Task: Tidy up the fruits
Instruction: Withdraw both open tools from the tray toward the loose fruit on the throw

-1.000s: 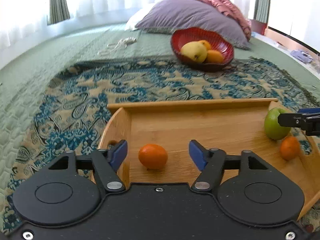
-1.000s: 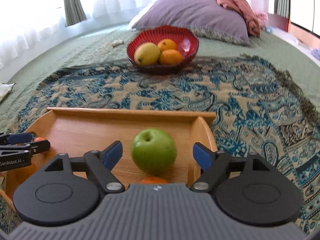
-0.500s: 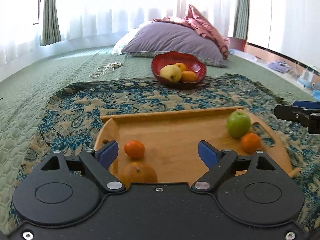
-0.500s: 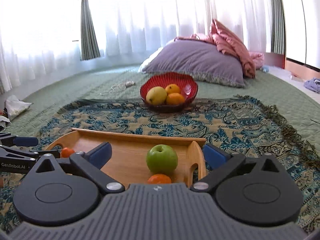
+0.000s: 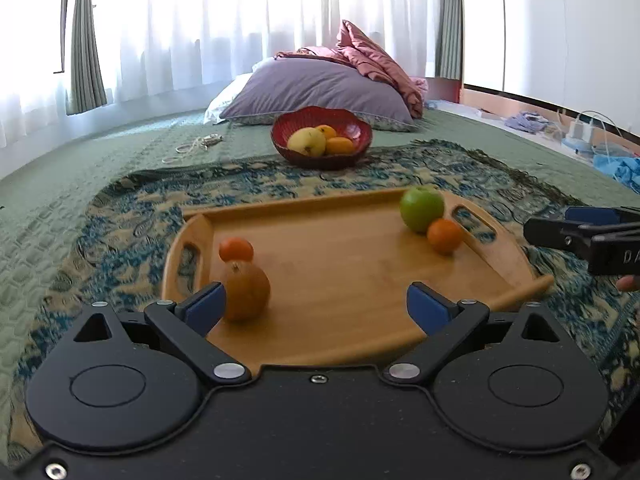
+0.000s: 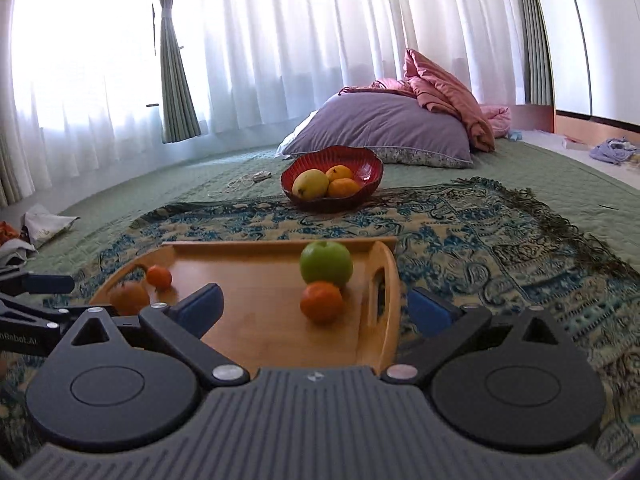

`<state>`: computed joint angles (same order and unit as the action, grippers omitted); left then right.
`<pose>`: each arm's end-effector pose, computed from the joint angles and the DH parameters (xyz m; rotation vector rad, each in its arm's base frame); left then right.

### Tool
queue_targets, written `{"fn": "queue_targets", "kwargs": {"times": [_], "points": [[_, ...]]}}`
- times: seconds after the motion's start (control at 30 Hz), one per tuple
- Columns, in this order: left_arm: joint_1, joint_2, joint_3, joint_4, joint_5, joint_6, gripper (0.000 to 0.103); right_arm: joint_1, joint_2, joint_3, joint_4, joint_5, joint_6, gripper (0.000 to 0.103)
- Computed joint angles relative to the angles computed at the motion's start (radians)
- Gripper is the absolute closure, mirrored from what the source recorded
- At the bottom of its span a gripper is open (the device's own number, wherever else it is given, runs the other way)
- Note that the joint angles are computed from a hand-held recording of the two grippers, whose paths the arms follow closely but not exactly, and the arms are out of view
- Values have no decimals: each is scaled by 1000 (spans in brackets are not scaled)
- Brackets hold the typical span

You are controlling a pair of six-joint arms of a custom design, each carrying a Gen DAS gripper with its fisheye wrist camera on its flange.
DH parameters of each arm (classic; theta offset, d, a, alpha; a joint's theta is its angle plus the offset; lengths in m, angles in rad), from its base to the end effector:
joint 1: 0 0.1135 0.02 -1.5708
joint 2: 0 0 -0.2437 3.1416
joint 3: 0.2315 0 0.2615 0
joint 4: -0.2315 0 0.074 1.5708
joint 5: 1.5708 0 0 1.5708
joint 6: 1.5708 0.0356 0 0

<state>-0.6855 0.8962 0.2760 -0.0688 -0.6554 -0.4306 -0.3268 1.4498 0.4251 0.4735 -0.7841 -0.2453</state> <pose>0.1598 -0.1027 0.1397 -0.0664 2.0990 0.0798 0.2529 -0.0592 0.1171 -0.3668 1.9448 0.4607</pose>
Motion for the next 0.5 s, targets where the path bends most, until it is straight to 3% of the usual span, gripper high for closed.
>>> {"fn": "queue_targets", "kwargs": {"times": [0.27, 0.5], "points": [[-156, 16, -40, -28, -78, -150, 5, -37, -49, -148, 69, -27, -135, 0], [-256, 71, -44, -16, -121, -228, 5, -45, -77, -229, 45, -37, -290, 0]]}}
